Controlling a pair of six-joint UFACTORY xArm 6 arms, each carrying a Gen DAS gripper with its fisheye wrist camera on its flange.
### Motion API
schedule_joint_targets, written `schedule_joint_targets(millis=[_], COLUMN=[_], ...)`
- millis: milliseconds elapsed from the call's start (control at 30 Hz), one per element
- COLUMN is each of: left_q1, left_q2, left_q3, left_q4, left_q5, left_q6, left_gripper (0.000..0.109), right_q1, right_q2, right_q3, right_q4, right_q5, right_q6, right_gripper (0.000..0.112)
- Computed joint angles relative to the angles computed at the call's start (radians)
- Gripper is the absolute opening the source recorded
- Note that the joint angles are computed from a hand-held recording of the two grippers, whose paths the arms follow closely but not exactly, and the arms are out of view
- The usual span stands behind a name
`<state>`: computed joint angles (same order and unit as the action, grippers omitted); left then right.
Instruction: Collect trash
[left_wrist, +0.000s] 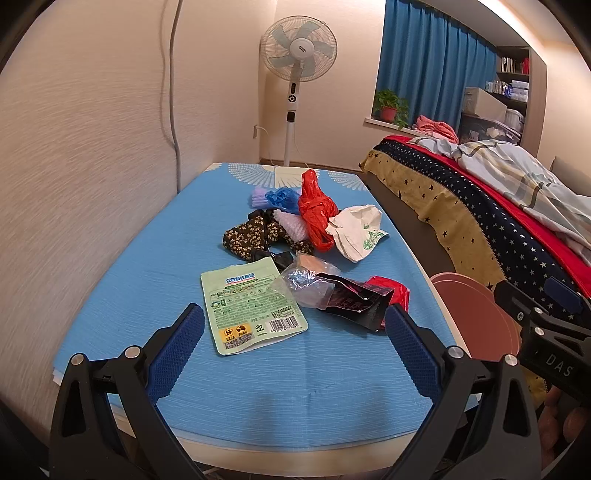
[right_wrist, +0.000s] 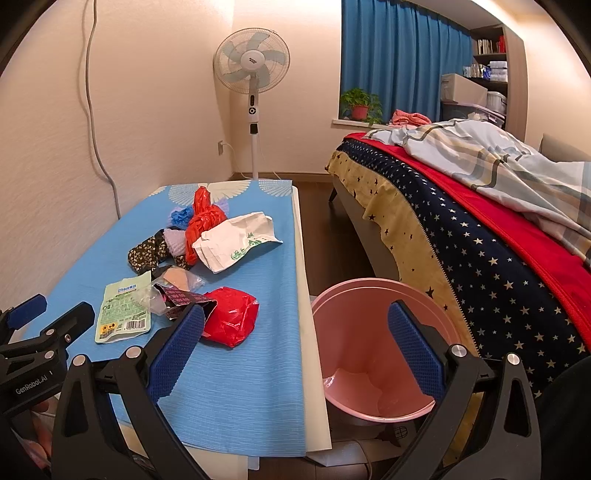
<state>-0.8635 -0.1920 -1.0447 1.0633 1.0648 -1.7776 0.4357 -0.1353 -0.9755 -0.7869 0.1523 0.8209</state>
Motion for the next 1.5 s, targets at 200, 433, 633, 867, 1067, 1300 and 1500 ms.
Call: schedule_joint_targets(millis=[200, 433, 633, 867, 1067, 1300, 1500], left_q1=[0.0, 0.004, 0.002, 0.013, 0.045, 0.098, 0.171], left_q2=[-0.001, 0.002, 0.01, 0.009, -0.005, 0.005, 0.031], left_q3=[0.001, -0.002, -0.01, -0.006, 0.011, -0.004, -0.045], left_q4=[0.002, 0.0, -0.003, -0.015, -0.027, -0.036, -0.047], left_q5=[-0.001, -0.011, -0.009, -0.025, -0.053, -0.091, -0.147], left_q6=[-0.002, -0.002, -0.001, -0.007, -0.02, -0.006, 0.045], left_gripper=[0.095, 0.095, 0.093, 0.085, 0.056, 0.029, 0.023], right_q1=[0.001, 0.002, 0.003, 0.003, 0.021, 0.075, 0.098], right_q2=[0.002, 0.005, 0.009, 0.018, 0.03, 0.067, 0.178], right_q3=[-0.001, 0.0, 0.002, 0.006, 0.011, -0.064, -0.265], right_q4=[0.0, -0.006, 0.032, 0.105, 0.406, 0.859, 1.111], right_q5=[-0.001, -0.007, -0.014, -0.032, -0.064, -0.038, 0.037], right_q6=[0.001, 0.007, -0.024, -0.09, -0.354, -0.784, -1.05], right_gripper=[0.097, 0.093, 0.09, 0.076, 0.046, 0.033, 0.03])
